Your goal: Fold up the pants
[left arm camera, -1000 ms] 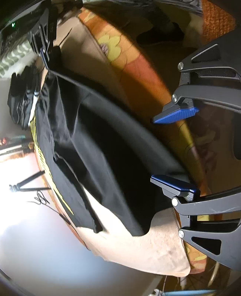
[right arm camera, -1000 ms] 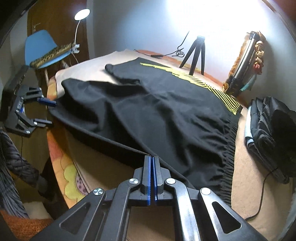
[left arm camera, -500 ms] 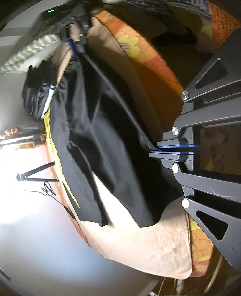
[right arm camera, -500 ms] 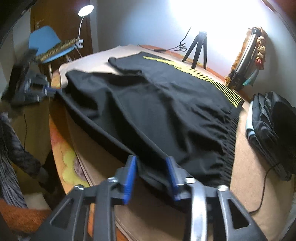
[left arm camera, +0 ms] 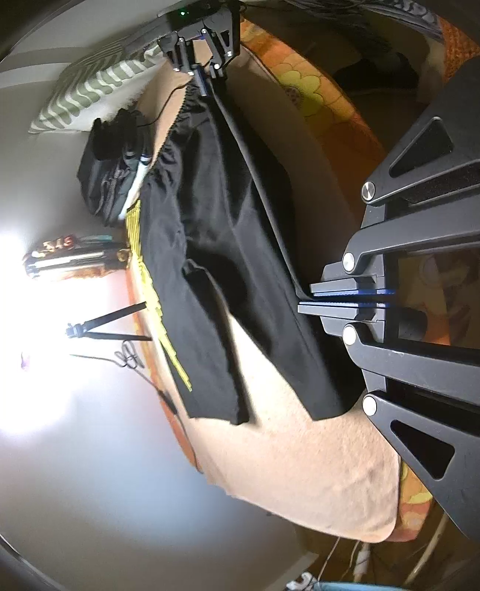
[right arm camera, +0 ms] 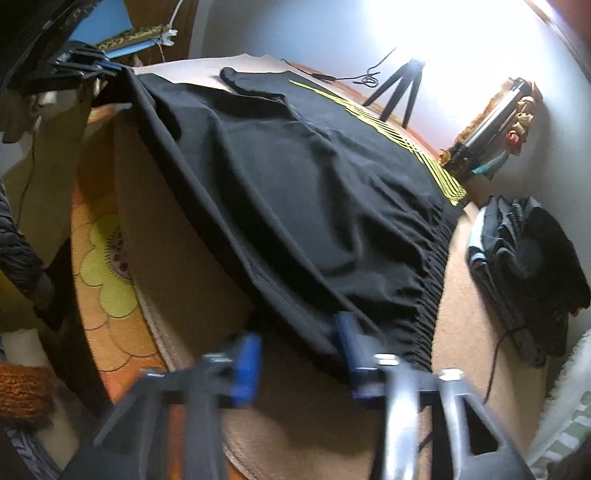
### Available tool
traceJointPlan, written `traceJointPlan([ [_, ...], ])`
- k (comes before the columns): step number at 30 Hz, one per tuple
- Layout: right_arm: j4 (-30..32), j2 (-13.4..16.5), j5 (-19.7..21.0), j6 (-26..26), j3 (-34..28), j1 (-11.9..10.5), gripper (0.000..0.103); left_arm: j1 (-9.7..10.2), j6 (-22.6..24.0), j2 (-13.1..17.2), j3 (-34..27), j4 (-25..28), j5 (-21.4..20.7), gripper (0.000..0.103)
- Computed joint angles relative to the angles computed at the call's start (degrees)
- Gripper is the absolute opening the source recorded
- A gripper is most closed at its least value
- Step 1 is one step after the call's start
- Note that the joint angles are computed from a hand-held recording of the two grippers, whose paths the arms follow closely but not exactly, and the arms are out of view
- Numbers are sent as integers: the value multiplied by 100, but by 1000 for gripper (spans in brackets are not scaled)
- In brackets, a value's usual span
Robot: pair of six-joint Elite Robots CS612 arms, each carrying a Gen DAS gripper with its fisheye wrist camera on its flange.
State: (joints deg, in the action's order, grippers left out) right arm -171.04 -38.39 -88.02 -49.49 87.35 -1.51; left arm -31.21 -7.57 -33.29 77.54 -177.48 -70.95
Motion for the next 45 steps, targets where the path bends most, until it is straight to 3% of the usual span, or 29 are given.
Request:
traceJointPlan([
  [4, -435, -81, 216, 177, 96, -5, 1, -14, 49, -57, 75, -324, 203, 1],
  [11, -1490, -157, 512, 636, 71, 27, 0, 64, 31, -48, -88, -507, 365, 1],
  [18, -1529, 25, 341, 790, -444, 111, 0, 154, 386, 106, -534, -436, 533, 1],
  [30, -854, 612, 92, 732, -1911, 170, 0, 409, 932, 615, -1798, -99, 784, 1],
  [40, 161, 1491, -421, 592, -3618, 283, 0, 617, 1130, 1265, -3059, 713, 813, 1],
  [45, 731, 1975, -619, 579, -4495, 314, 0, 729, 983, 1586, -3679, 1298, 767, 1],
])
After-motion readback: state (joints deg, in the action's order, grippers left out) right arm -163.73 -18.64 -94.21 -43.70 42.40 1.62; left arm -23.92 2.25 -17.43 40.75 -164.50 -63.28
